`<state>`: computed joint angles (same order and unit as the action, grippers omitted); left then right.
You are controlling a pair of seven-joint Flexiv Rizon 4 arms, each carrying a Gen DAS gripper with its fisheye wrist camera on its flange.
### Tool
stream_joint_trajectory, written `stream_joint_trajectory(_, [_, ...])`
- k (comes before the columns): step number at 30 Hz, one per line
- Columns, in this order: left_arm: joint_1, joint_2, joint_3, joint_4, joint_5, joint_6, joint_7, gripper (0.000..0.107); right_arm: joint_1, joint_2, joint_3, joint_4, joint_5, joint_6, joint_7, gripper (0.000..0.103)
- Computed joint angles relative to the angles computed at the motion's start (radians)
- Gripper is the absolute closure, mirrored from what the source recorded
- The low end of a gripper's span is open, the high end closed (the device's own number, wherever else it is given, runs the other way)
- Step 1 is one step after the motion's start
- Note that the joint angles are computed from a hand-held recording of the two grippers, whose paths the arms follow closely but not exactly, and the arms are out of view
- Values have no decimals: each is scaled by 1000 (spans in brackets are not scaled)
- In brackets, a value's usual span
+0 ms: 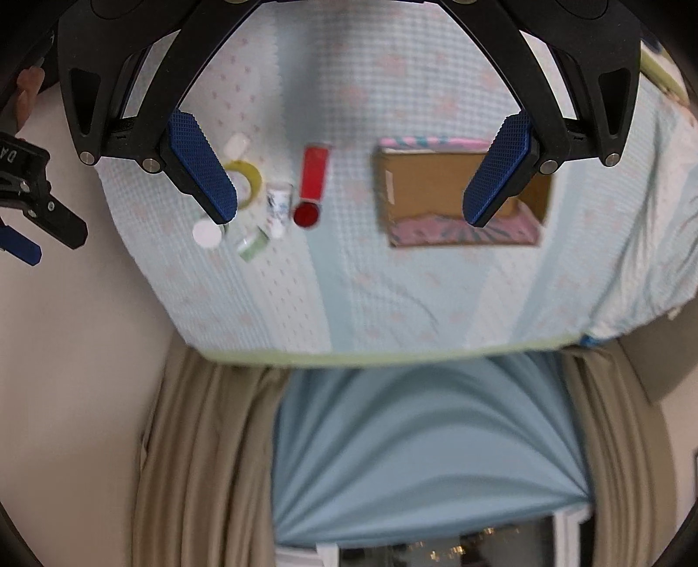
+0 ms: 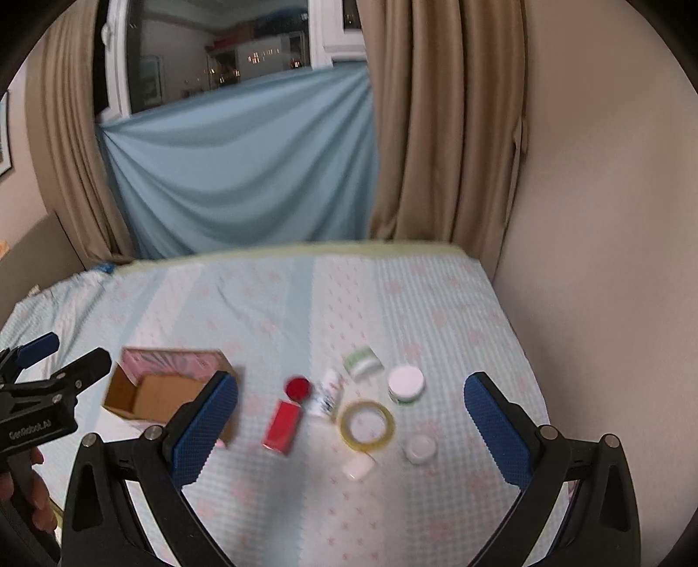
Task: Organize rigid objects
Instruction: 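Grasp the red tape roll with the left tool while the right tool grasps the yellow tape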
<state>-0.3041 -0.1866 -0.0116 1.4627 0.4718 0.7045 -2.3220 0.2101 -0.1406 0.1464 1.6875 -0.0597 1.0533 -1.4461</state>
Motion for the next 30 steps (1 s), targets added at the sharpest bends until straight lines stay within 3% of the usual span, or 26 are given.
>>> stream_joint_trajectory(10, [-24, -345, 19, -162, -129, 9, 49, 4, -101, -264, 42, -98, 197, -37, -311, 0])
stream_joint_trajectory(19, [-25, -606, 62, -288, -266, -7, 182, 4, -101, -489, 82, -176, 203, -11, -400, 0])
stream_joint_trajectory(26, [-5, -719, 69, -356, -334, -57, 277, 13, -84, -634, 80, -264, 133, -26, -416, 0])
stream_joint_trajectory(30, [6, -756, 72, -378, -364, -62, 301, 17, -97, -666, 101, -297, 134, -50, -445, 0])
